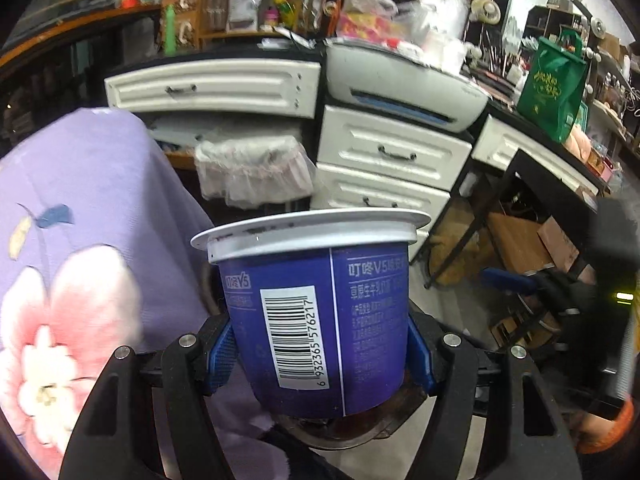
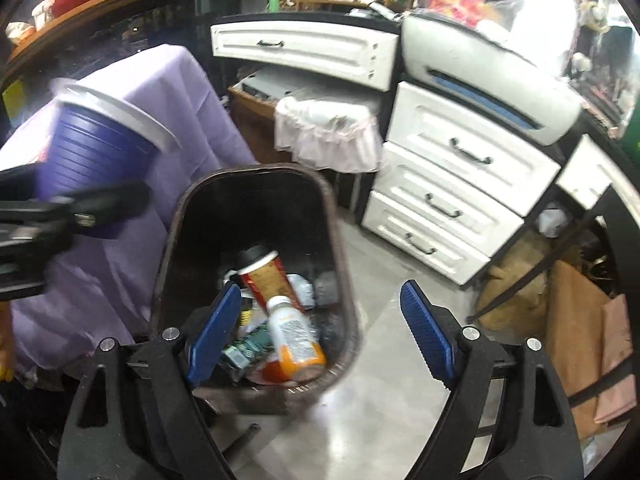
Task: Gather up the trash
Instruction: 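Lower the blue cup into the bin and open the left tool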
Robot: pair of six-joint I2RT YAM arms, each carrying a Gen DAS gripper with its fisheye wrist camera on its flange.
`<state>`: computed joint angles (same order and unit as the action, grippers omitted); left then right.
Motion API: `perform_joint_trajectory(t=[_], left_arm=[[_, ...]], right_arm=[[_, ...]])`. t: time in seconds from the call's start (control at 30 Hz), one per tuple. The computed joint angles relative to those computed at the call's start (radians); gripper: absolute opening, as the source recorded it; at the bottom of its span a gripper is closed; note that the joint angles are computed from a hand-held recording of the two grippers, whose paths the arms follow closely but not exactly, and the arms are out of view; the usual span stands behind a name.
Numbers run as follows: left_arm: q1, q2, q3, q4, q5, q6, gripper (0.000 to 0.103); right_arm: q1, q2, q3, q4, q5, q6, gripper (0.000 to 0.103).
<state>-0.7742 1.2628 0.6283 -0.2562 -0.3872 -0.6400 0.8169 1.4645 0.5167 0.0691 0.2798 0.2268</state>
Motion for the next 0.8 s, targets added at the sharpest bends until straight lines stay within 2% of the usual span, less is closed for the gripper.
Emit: perform_joint_trajectory(t=[0.27,0.4,0.63,0.8], left_arm=[[0.013,0.228,0.063,0.062,0.054,0.019,0.068],[0.027,0.306,0.086,0.078,0.082,0.018,0.068],[0.06,0.405,0.125,0.072,0.131,0.026,0.069],[0.058,0.385,0.112,0.068,0.132,0.015,0.081]], right_arm=[[-0.007,-0.19,-0.083,-0.093,0.071,0.017,0.082],[0.012,-0.204,-0.081,-0.104,0.113,0.022,0.082],[0.013,-0.222,-0.081,-0.118,0.116,0.03,0.083],[0.034,-0.228,-0.075,-0.131,0.149,0.031,0.083]])
